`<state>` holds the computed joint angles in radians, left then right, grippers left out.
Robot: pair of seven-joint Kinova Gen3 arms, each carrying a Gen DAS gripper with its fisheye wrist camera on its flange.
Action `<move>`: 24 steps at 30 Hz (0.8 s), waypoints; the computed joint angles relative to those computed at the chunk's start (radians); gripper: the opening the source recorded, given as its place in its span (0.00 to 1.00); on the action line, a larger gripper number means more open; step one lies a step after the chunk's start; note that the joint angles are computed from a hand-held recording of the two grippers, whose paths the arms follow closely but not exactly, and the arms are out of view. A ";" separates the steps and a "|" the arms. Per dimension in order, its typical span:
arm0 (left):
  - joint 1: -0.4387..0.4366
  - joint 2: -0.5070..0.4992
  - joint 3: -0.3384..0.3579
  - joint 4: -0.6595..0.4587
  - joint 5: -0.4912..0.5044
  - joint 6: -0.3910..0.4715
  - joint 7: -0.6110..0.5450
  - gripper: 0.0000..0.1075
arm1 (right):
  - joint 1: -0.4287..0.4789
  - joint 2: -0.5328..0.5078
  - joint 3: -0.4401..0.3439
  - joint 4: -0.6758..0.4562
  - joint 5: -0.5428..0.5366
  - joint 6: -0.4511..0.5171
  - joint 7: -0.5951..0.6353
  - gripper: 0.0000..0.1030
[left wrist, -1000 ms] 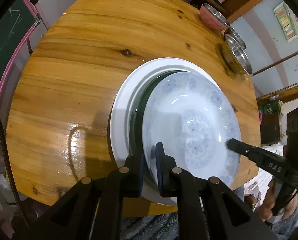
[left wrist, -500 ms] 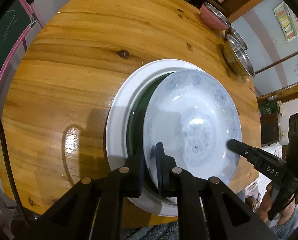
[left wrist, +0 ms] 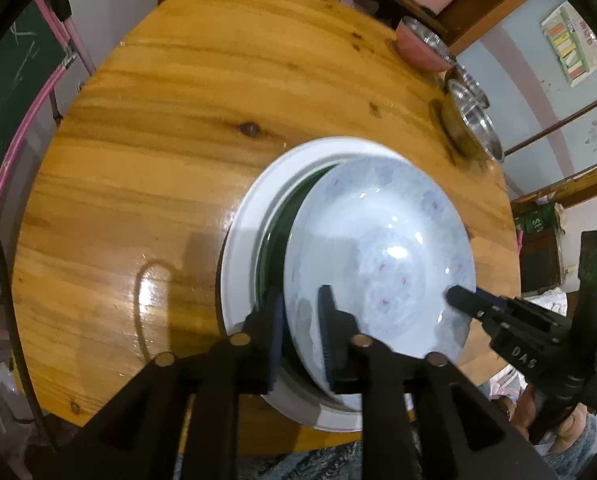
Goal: Organize plates and bowls
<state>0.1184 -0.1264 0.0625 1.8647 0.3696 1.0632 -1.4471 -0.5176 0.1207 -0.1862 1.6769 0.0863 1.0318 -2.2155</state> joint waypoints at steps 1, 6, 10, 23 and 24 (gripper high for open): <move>0.000 -0.008 0.004 -0.003 -0.009 -0.005 0.007 0.26 | -0.002 -0.002 0.000 0.001 0.005 0.001 -0.003 0.12; 0.006 -0.049 0.018 -0.016 -0.063 -0.031 0.041 0.49 | -0.012 -0.027 -0.003 0.005 0.042 0.004 -0.046 0.12; 0.015 -0.069 0.025 -0.027 -0.094 -0.041 0.057 0.64 | -0.010 -0.050 -0.008 0.013 0.062 -0.003 -0.064 0.12; 0.092 -0.079 0.135 -0.143 -0.259 -0.052 0.122 0.78 | 0.059 -0.162 -0.015 0.042 0.010 -0.035 -0.009 0.13; 0.099 -0.074 0.148 -0.162 -0.277 -0.049 0.136 0.81 | 0.064 -0.170 -0.018 0.040 0.016 -0.030 -0.012 0.13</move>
<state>0.2178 -0.2007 0.2109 1.7027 0.0922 1.0143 -1.3108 -0.4538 -0.0490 -0.2039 1.7165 0.1024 1.0020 -2.2271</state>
